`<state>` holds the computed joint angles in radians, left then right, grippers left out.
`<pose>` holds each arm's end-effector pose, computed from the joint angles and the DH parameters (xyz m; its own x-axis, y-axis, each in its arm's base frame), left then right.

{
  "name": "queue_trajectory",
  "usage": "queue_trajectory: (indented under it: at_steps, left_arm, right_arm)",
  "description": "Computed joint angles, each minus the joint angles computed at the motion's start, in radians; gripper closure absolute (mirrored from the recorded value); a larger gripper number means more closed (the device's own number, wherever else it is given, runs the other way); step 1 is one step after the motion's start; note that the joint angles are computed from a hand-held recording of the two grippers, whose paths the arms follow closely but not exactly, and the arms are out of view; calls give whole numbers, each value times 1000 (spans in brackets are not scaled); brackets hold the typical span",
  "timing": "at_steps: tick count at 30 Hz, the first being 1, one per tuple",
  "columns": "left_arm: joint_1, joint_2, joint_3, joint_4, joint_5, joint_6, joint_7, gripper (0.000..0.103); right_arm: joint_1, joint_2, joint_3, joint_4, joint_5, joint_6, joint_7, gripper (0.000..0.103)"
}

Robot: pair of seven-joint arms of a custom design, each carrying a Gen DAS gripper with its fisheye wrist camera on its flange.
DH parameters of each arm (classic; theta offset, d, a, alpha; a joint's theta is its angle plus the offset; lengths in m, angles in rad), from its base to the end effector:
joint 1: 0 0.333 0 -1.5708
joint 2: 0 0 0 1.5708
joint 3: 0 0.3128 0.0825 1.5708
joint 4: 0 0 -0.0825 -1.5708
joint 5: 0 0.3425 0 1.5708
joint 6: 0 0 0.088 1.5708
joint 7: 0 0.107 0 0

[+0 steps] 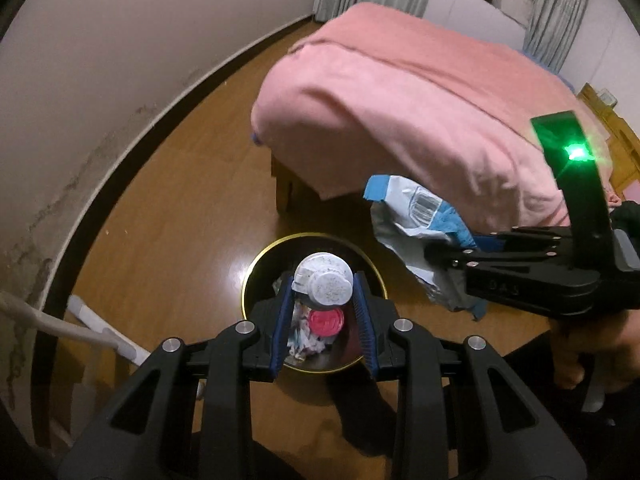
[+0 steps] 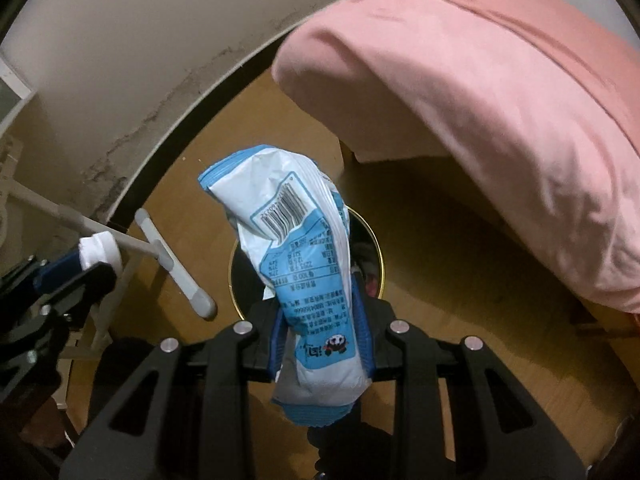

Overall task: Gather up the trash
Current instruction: 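Carry the snack bag and bottle cap over the black bin, then open both grippers to drop the snack bag and bottle cap into the bin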

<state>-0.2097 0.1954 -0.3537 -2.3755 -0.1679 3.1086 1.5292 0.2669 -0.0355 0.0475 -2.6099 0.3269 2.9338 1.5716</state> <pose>0.4536 -0.2656 0.3379 -0.3640 -0.9141 0.1788 -0.8361 0.2361 -0.4951 0.4268 0.1172 0.3330 0.0346 -0.9846 -0.1712 -0.9457 0.0231 -0.3242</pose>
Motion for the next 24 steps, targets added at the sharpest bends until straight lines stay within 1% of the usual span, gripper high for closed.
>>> queue_trajectory:
  at_steps: [1,3,7,9,11,13,14,15,21,24]
  left_arm:
    - [6,21,-6,9,-4,3,6,74]
    - [-28,53,36,27,30,0,-25,74]
    - [-21,84,37,52,47,-23,-46,74]
    - [2,87,14,50,39,-25,-38,74]
    - [-5,84,20,47,46,-28,-46,74]
    - [7,86,10,49,41,-33,-43,74]
    - [11,91,6,54,38,-36,-42,74]
    - [12,90,4,51,36,-37,-42,74]
    - [9,111,4,66,40,-43,-39,74]
    - [11,121,-2,76,40,-45,-35,74]
  right_arm:
    - [3,19,-2,6,28,1,-22,74]
    - [0,44,2,18,63,-5,-49,74]
    - [-16,88,21,41,128,-8,-107,74]
    - [-22,106,30,54,136,-7,-115,73]
    - [-29,119,43,69,158,-11,-134,72]
    - [-37,132,51,84,177,-11,-157,65]
    - [-40,136,55,88,184,-12,-166,59]
    - [-42,136,61,89,196,-4,-177,56]
    - [-45,136,62,81,197,26,-169,46]
    - [-49,127,64,72,211,40,-163,43]
